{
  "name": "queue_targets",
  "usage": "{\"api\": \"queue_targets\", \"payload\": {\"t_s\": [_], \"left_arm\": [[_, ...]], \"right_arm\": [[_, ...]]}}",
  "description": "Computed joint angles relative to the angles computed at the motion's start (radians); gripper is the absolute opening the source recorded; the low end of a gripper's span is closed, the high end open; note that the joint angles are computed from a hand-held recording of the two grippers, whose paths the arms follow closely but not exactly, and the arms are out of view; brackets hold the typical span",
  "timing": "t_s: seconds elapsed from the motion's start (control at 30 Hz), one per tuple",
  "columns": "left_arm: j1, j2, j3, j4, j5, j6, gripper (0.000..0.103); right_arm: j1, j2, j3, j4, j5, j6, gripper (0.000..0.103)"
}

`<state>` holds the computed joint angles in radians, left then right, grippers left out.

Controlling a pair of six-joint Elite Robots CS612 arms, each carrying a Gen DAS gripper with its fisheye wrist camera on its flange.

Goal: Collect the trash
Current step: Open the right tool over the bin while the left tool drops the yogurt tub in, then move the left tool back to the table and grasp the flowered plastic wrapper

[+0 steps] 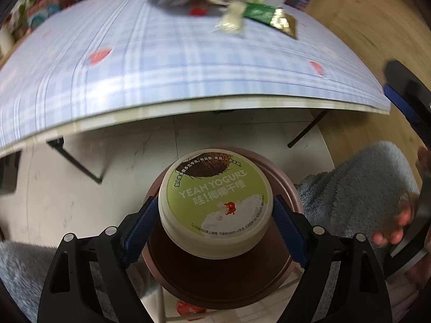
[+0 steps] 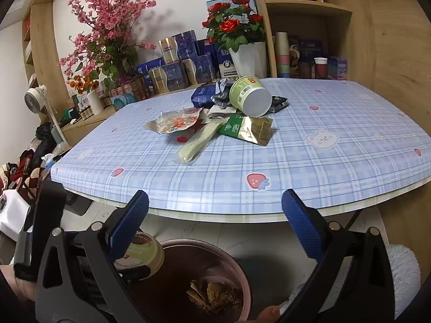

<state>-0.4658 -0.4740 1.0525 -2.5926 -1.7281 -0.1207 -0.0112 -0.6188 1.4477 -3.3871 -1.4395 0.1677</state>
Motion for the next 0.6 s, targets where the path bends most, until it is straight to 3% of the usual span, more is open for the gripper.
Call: {"api": "queue_targets", "payload": {"t_s": [0.27, 0.6], "left_arm": [[0.016, 0.003, 0.0, -0.016, -0.026, -0.083, 0.089], [0.017, -0.027, 0.071, -0.229, 0.081, -0.174, 0.09]], "right_arm": [[0.005, 0.0, -0.002, 0.01, -0.005, -0.018, 0.097], [0.005, -0.005, 0.003, 0.025, -0.033, -0.003, 0.097]]}}
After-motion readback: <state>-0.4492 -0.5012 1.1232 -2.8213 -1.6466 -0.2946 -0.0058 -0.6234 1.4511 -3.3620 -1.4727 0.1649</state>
